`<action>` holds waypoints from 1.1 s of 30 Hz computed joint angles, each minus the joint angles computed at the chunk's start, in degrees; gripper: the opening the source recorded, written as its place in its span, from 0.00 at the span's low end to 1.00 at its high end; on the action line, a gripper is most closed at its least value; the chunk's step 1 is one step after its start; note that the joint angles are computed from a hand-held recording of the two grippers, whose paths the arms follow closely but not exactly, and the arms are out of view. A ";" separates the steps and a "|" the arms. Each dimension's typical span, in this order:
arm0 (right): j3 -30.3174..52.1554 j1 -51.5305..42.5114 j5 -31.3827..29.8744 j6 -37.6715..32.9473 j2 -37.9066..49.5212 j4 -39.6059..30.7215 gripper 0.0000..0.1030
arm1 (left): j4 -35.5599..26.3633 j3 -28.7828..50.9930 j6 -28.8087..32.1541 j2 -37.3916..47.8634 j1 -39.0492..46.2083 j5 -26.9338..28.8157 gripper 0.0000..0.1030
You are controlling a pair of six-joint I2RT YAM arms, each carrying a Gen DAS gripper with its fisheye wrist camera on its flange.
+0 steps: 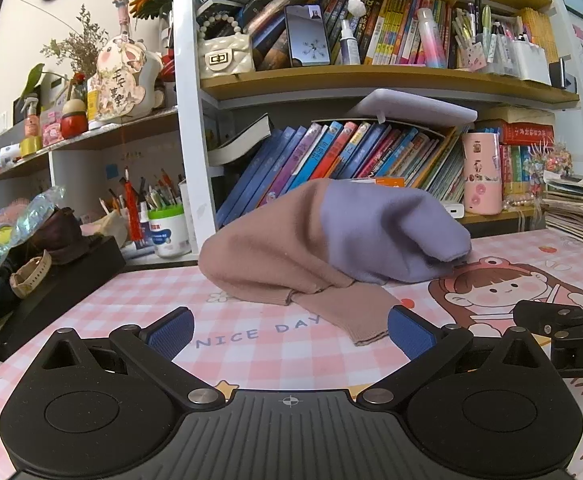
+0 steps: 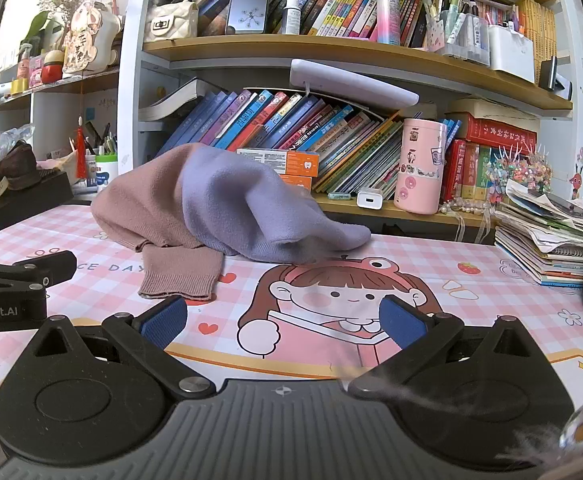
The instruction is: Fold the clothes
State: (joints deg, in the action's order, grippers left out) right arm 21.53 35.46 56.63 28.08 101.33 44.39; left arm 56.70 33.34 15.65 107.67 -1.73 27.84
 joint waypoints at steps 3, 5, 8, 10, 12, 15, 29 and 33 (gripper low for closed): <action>0.00 0.00 0.00 0.00 0.00 0.00 1.00 | 0.64 -0.10 -0.42 0.15 0.10 0.14 1.00; 0.00 0.00 0.00 0.00 0.00 0.00 1.00 | 0.64 -0.20 -0.50 0.05 0.24 0.20 1.00; 0.03 0.00 0.00 0.02 -0.01 -0.08 1.00 | 1.40 -0.49 -1.05 0.29 -0.42 -0.67 1.00; 0.05 0.00 -0.02 0.01 0.00 -0.07 1.00 | 1.69 -0.41 -1.16 0.57 -0.56 -0.85 1.00; 0.05 0.00 -0.02 0.01 0.00 -0.07 1.00 | 2.93 -1.08 -1.08 0.82 -0.61 -0.90 1.00; -0.01 -0.03 -0.05 0.04 -0.03 -0.01 1.00 | 3.06 -1.06 -0.36 0.94 -0.73 -0.89 1.00; 0.02 -0.32 -0.26 -0.06 0.20 0.42 1.00 | 1.56 -0.70 -0.05 0.29 -0.68 -0.75 1.00; -0.07 -0.29 -0.27 0.00 0.16 0.47 1.00 | 0.75 -0.47 0.04 -0.08 -0.63 -0.69 1.00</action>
State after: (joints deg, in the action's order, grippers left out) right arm 21.46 35.17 56.36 28.08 101.49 44.86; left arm 57.45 32.86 15.69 107.59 -2.36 27.15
